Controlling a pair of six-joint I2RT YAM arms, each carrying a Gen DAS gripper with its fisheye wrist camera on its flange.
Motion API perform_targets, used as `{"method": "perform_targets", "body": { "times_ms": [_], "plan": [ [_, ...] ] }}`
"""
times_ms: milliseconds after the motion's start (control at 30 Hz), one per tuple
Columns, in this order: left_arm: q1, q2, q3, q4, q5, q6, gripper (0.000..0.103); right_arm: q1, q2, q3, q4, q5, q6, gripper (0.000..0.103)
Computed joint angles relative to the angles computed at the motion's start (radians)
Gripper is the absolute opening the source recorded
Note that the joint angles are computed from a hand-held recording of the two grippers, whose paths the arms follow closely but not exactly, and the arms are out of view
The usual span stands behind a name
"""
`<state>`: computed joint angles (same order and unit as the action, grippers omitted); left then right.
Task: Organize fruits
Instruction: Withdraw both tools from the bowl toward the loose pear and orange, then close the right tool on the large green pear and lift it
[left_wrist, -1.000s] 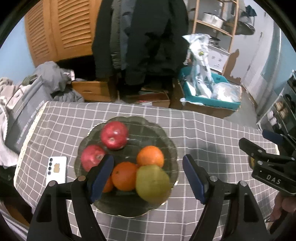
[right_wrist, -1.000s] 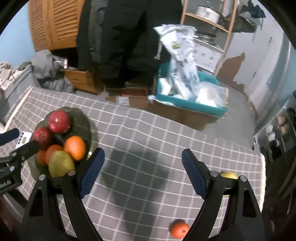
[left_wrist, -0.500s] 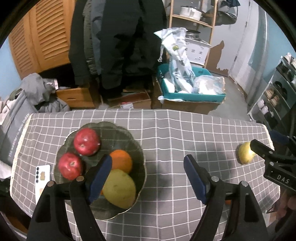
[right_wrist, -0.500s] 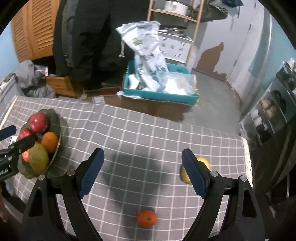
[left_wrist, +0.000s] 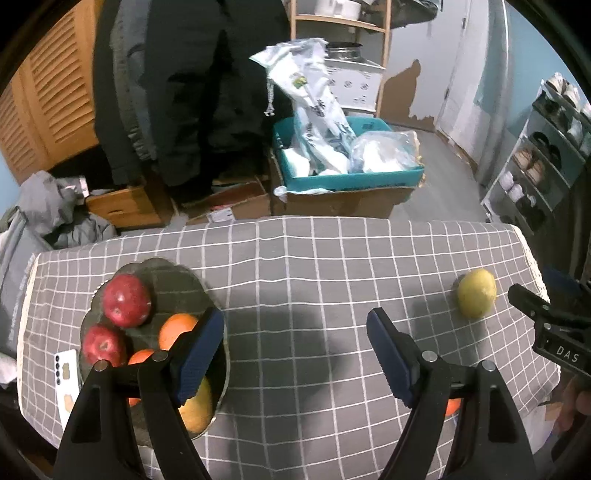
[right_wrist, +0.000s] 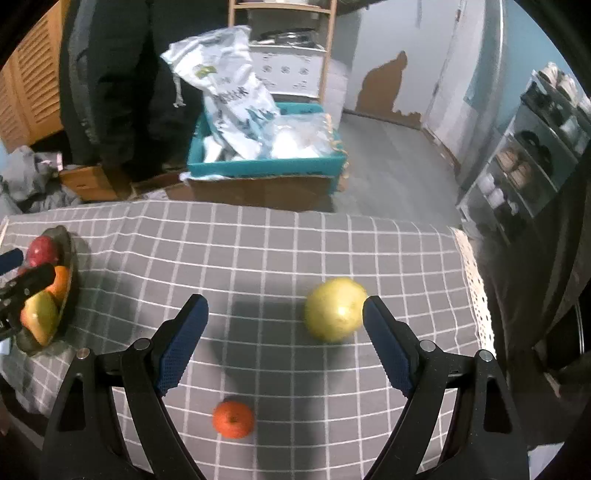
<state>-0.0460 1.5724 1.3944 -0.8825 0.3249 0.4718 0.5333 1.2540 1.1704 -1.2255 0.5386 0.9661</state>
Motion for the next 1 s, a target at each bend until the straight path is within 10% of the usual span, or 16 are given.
{"method": "perform_targets", "body": {
  "times_ms": [1000],
  "plan": [
    [-0.266,0.244,0.027,0.096,-0.143,-0.142,0.089,-0.534,0.069,-0.341,0.427,-0.376,-0.342,0.085]
  ]
}}
